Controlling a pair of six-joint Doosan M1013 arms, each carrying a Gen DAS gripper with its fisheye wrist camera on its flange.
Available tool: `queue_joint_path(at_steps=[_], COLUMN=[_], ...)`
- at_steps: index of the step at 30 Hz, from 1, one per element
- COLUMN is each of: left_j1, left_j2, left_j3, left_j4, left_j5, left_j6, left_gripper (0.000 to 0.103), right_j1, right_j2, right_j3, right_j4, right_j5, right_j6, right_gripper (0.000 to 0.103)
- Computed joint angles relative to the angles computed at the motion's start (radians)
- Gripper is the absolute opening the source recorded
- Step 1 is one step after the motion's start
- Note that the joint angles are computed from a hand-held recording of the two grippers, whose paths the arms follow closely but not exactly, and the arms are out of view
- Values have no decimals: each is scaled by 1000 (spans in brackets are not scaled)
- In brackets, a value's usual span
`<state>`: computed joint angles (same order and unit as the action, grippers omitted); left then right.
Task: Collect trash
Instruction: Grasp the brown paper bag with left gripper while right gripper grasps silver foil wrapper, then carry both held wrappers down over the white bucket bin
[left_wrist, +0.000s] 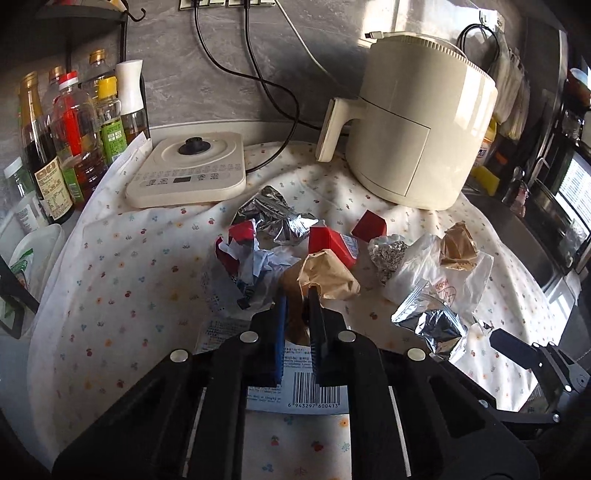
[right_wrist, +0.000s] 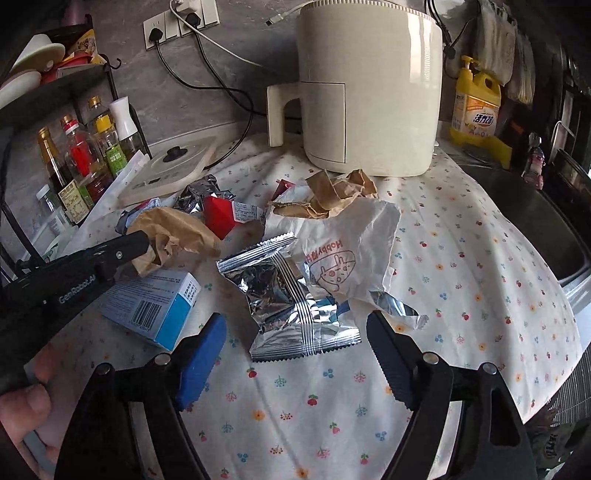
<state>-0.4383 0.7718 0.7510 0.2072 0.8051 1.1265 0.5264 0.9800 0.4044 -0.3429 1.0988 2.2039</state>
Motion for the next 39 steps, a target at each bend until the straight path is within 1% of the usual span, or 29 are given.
queue_joint_path(at_steps=[3, 4, 5, 6, 7, 8, 10, 14, 18, 25, 33, 39], left_j1=[2, 4, 6, 6, 6, 6, 5, 0, -8, -29, -61, -93], left_j2=[-8, -7, -7, -7, -9, -10, -12, -23, -43, -85, -138, -174], left_j3=[12, 9, 8, 10, 13, 15, 18, 33, 60, 118, 184, 235], left_j4=[20, 11, 4, 8, 12, 14, 20, 27, 45, 54, 32, -9], left_j5=[-13, -11, -10, -12, -14, -16, -20, -40, -67, -103, -126, -152], left_j6=[-27, -22, -16, -16, -15, -15, -20, -32, -41, -26, 36, 121], left_gripper=[11, 11, 11, 11, 11, 11, 11, 11, 11, 11, 11, 11], right_j1=[-4, -6, -8, -12, -14, -15, -11, -4, 1, 18, 40, 59], right_j2=[27, 37, 46, 56, 61, 52, 25, -29, -77, -176, -289, -381], right_j3=[-43, -58, -74, -91, -100, -80, -29, 64, 140, 300, 475, 614], right_j4=[10, 17, 26, 44, 59, 60, 38, 6, -19, -109, -227, -334], right_j5=[18, 28, 41, 56, 64, 48, 8, -57, -94, -162, -188, -173], right_j6=[-9, -8, -9, -15, -17, -7, 15, 49, 89, 207, 375, 528], right_gripper=[75, 70, 55, 48, 43, 38, 35, 34, 34, 34, 34, 34])
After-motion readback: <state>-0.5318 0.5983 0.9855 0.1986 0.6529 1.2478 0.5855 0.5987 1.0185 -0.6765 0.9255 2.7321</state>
